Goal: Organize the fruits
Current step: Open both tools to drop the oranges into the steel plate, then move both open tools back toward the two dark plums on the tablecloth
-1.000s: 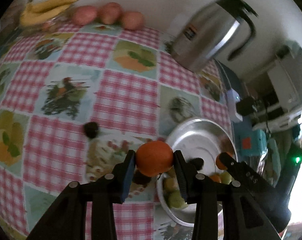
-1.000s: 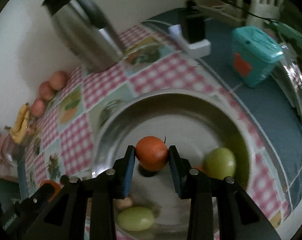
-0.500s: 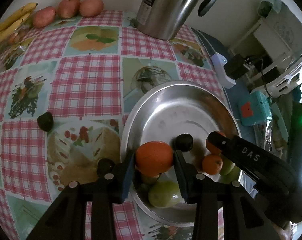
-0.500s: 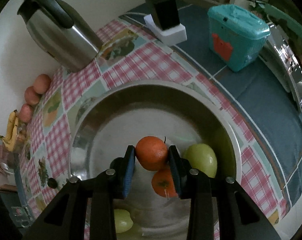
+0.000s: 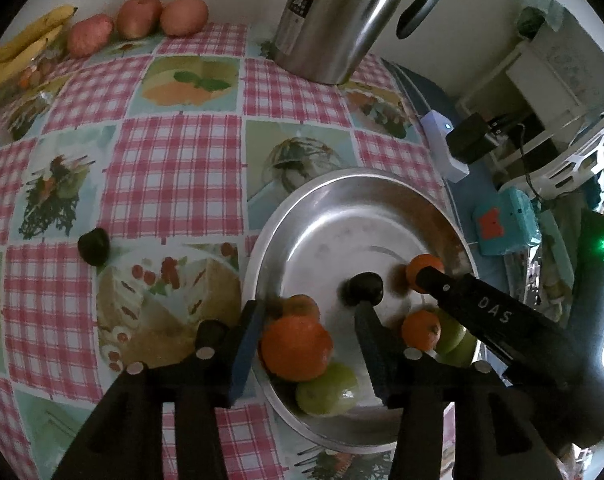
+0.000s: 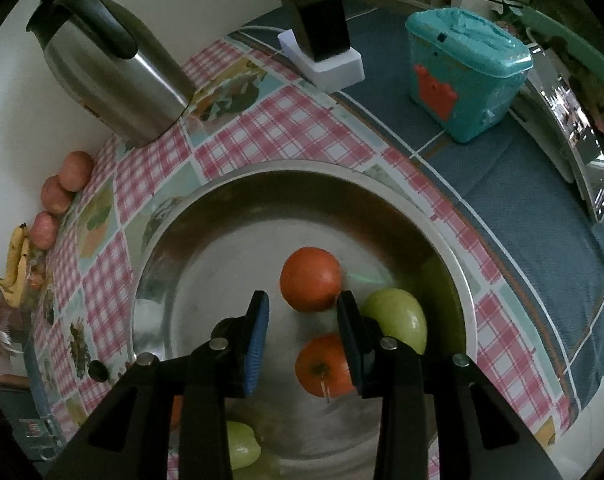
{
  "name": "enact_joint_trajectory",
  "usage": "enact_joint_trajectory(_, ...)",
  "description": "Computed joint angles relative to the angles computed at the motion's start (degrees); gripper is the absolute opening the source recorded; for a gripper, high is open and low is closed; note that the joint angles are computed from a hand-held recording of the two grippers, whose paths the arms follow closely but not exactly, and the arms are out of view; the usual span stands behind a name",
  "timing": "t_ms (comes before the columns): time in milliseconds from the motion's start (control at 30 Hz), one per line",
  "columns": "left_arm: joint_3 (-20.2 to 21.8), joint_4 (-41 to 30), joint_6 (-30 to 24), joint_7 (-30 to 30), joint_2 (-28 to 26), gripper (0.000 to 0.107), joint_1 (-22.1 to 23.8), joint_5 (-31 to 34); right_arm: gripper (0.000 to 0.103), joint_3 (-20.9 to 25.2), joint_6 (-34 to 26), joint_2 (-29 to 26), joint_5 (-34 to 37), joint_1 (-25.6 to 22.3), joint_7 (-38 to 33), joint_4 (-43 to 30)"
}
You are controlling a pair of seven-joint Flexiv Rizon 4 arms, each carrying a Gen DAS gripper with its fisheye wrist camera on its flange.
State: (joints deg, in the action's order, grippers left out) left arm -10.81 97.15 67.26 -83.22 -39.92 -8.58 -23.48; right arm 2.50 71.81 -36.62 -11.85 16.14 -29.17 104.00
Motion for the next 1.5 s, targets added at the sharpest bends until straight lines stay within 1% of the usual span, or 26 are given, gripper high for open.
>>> enact_joint_trajectory(67, -0.2, 0.1, 0.1, 0.2, 0.2, 0.053, 0.2, -0.2, 0.037, -0.2, -0.3, 0.1, -0.2, 0.2, 0.1, -0.1)
enact_joint_trajectory(133, -0.2, 0.2, 0.2, 0.1, 0.5, 0.056, 0.3, -0.3, 0.037, -0.6, -0.6, 0.3, -0.7, 0.6, 0.3, 0.0)
enact_joint_trajectory(233, 1.2, 0.1, -0.1, -1.2, 1.0, 0.06, -0.3, 0.5, 0.037, -1.2, -1.1, 0.5, -1.5, 1.1, 0.6, -0.1)
enact_joint_trajectory(300, 2.0, 0.1, -0.5, -2.3, 1.3, 0.063, -0.4, 0.9, 0.044, -1.8, -1.6, 1.0, -2.4, 1.7, 1.2, 0.1)
enact_joint_trajectory(333, 2.5, 0.1, -0.7, -3.2, 1.5, 0.066, -0.5, 1.0, 0.053, -2.2, -1.8, 1.2, -2.9, 2.1, 1.6, 0.2)
enact_joint_trajectory(367, 2.9, 0.1, -1.0, -3.9, 1.6, 0.068, -0.5, 1.3, 0.056, -2.3, -1.9, 1.4, -3.3, 2.2, 1.8, 0.2)
enact_joint_trajectory(400, 3.7, 0.0, -1.4, -4.9, 1.8, 0.07, -0.7, 1.7, 0.056, -2.3, -1.9, 1.5, -3.5, 2.3, 1.9, 0.3)
enact_joint_trajectory(467, 6.2, -0.8, -2.6, -8.0, 1.9, 0.073, -1.8, 3.7, 0.056, -1.9, -2.4, 1.6, -3.9, 2.2, 1.7, 0.0)
enact_joint_trajectory(500, 8.2, -1.4, -3.7, -10.4, 1.9, 0.075, -2.7, 5.3, 0.057, -1.7, -2.8, 1.7, -4.1, 2.2, 1.5, -0.2)
enact_joint_trajectory(633, 13.8, -3.0, -6.0, -19.1, 2.0, 0.091, -5.2, 11.8, 0.067, -0.9, -4.7, 1.5, -5.0, 2.5, 0.1, -1.1)
enact_joint_trajectory(667, 14.8, -3.3, -6.4, -21.0, 2.0, 0.092, -5.5, 13.4, 0.067, -0.4, -5.0, 1.4, -5.0, 2.4, -0.7, -1.5)
enact_joint_trajectory(700, 15.9, -3.7, -7.2, -23.0, 2.1, 0.096, -5.8, 15.0, 0.068, 0.0, -5.2, 1.2, -5.0, 2.3, -1.3, -1.7)
enact_joint_trajectory(800, 16.7, -3.9, -8.2, -26.6, 2.3, 0.102, -5.2, 18.1, 0.068, 1.3, -6.4, 0.7, -4.4, 2.2, -3.6, -2.9)
enact_joint_trajectory(933, 17.1, -3.9, -9.2, -29.8, 2.8, 0.103, -4.3, 21.0, 0.069, 1.1, -7.9, 0.5, -5.1, 3.4, -5.3, -3.8)
enact_joint_trajectory(1000, 17.4, -4.0, -9.6, -31.3, 3.0, 0.103, -4.1, 22.4, 0.072, 0.7, -8.7, 0.6, -6.0, 4.2, -6.1, -4.1)
enact_joint_trajectory(1033, 17.3, -3.9, -9.6, -31.6, 3.2, 0.103, -3.8, 22.8, 0.08, 0.6, -8.8, 0.6, -6.6, 4.5, -6.5, -4.1)
enact_joint_trajectory(1067, 17.2, -3.9, -9.7, -32.0, 3.3, 0.103, -3.5, 23.2, 0.085, 0.4, -8.7, 0.6, -6.9, 4.8, -6.7, -4.2)
enact_joint_trajectory(1200, 17.2, -4.0, -10.0, -33.0, 3.6, 0.103, -3.1, 24.7, 0.085, 0.2, -8.0, 0.8, -8.3, 5.7, -7.9, -4.0)
enact_joint_trajectory(1333, 18.1, -3.8, -9.8, -34.1, 4.4, 0.103, -3.5, 27.2, 0.086, -0.4, -7.3, 0.8, -9.8, 6.8, -8.7, -3.9)
enact_joint_trajectory(1367, 18.4, -3.8, -9.7, -34.4, 4.6, 0.103, -3.7, 27.9, 0.09, -0.5, -7.3, 0.8, -10.2, 7.0, -8.8, -3.9)
enact_joint_trajectory(1400, 18.8, -3.7, -9.6, -34.8, 4.9, 0.103, -3.8, 28.7, 0.097, -0.8, -7.3, 0.8, -10.6, 7.3, -8.8, -3.8)
enact_joint_trajectory(1500, 18.8, -2.9, -8.6, -35.3, 5.7, 0.103, -3.4, 29.7, 0.098, -1.4, -6.5, 1.0, -12.1, 8.2, -8.7, -3.4)
